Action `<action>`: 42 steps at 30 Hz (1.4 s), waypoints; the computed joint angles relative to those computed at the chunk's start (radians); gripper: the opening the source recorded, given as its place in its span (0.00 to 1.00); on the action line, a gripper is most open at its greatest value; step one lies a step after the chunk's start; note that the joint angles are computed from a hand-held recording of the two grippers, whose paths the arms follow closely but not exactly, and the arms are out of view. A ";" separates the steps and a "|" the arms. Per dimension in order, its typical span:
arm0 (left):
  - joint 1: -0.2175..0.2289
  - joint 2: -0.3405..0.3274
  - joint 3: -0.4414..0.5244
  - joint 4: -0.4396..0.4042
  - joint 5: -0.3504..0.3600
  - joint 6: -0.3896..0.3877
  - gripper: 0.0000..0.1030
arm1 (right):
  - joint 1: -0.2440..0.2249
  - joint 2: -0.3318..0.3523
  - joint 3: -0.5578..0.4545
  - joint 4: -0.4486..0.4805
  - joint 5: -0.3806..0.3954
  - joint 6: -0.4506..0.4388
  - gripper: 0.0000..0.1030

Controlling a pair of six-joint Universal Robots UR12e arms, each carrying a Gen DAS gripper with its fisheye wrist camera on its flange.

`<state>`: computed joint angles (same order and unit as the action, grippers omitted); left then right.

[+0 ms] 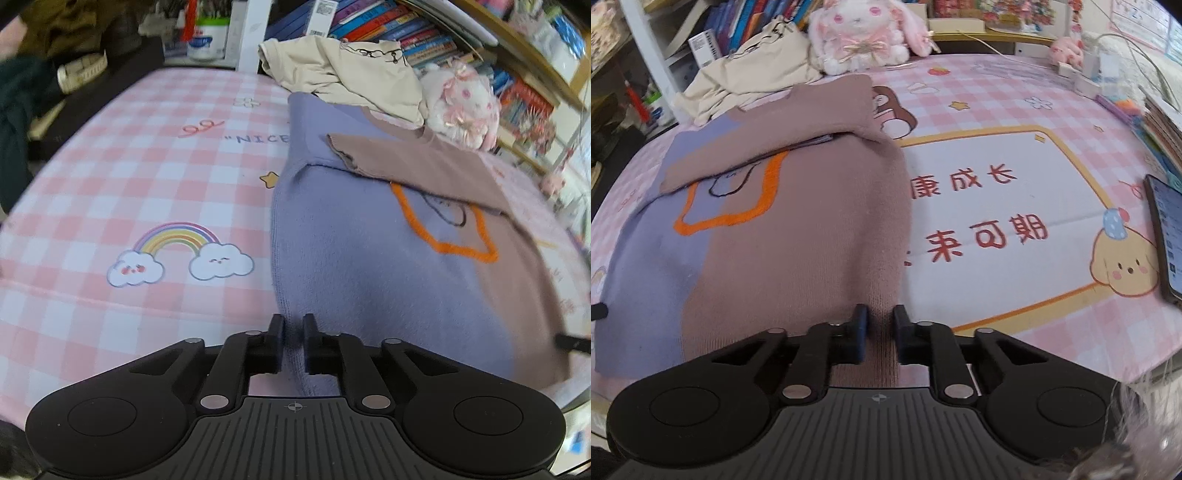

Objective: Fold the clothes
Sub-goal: 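Lower both tools to the sweater hem, then grasp the lavender hem with the left tool while the right tool grasps the mauve hem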

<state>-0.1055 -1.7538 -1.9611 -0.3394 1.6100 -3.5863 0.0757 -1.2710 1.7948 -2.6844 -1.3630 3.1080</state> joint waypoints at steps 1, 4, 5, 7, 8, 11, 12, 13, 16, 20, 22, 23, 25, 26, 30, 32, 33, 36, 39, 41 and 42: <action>0.007 0.001 -0.003 0.002 -0.019 -0.011 0.04 | 0.000 0.000 0.000 0.000 0.000 -0.006 0.12; 0.019 0.008 -0.022 0.059 -0.057 -0.056 0.03 | -0.002 -0.002 -0.002 0.003 0.008 0.007 0.11; 0.020 0.012 -0.035 0.114 -0.076 -0.057 0.03 | -0.006 -0.006 0.000 -0.001 0.031 0.020 0.11; 0.023 0.015 -0.056 0.218 -0.126 -0.047 0.04 | -0.026 -0.014 0.008 -0.023 0.136 0.055 0.11; 0.033 0.014 -0.059 0.235 -0.175 -0.034 0.11 | -0.040 -0.014 0.010 -0.030 0.212 0.070 0.11; 0.045 0.011 -0.049 0.177 -0.225 -0.037 0.44 | -0.050 -0.005 -0.005 -0.004 0.259 0.098 0.12; 0.047 0.011 -0.043 0.141 -0.226 -0.045 0.57 | -0.049 0.000 -0.014 0.016 0.249 0.101 0.17; 0.047 0.013 -0.047 0.136 -0.217 -0.069 0.60 | -0.049 0.003 -0.020 0.032 0.241 0.106 0.20; 0.058 0.022 -0.066 0.140 -0.226 -0.128 0.62 | -0.054 0.010 -0.024 0.056 0.229 0.129 0.29; 0.072 0.035 -0.092 0.148 -0.246 -0.169 0.60 | -0.068 0.016 -0.020 0.065 0.263 0.171 0.29; 0.079 0.040 -0.103 0.156 -0.256 -0.173 0.59 | -0.075 0.019 -0.017 0.066 0.286 0.192 0.31; 0.081 0.041 -0.107 0.162 -0.266 -0.179 0.57 | -0.078 0.019 -0.017 0.069 0.302 0.199 0.32; 0.082 0.042 -0.111 0.174 -0.284 -0.189 0.51 | -0.086 0.019 -0.016 0.086 0.343 0.208 0.33; 0.082 0.040 -0.113 0.184 -0.295 -0.191 0.44 | -0.092 0.019 -0.014 0.091 0.365 0.215 0.33; 0.085 0.032 -0.109 0.173 -0.326 -0.193 0.34 | -0.111 0.023 -0.003 0.087 0.436 0.264 0.33; 0.085 0.026 -0.105 0.176 -0.327 -0.196 0.32 | -0.113 0.032 -0.009 0.065 0.438 0.307 0.33; 0.085 0.023 -0.102 0.178 -0.329 -0.198 0.32 | -0.113 0.037 -0.012 0.053 0.436 0.321 0.33; 0.086 0.013 -0.097 0.190 -0.331 -0.219 0.28 | -0.110 0.047 -0.022 0.042 0.430 0.318 0.31; 0.086 0.012 -0.096 0.180 -0.322 -0.230 0.09 | -0.106 0.045 -0.035 0.092 0.403 0.263 0.13; 0.087 0.016 -0.099 0.166 -0.320 -0.220 0.04 | -0.106 0.037 -0.033 0.110 0.384 0.236 0.12; 0.086 0.021 -0.100 0.155 -0.320 -0.207 0.04 | -0.108 0.033 -0.029 0.113 0.379 0.231 0.12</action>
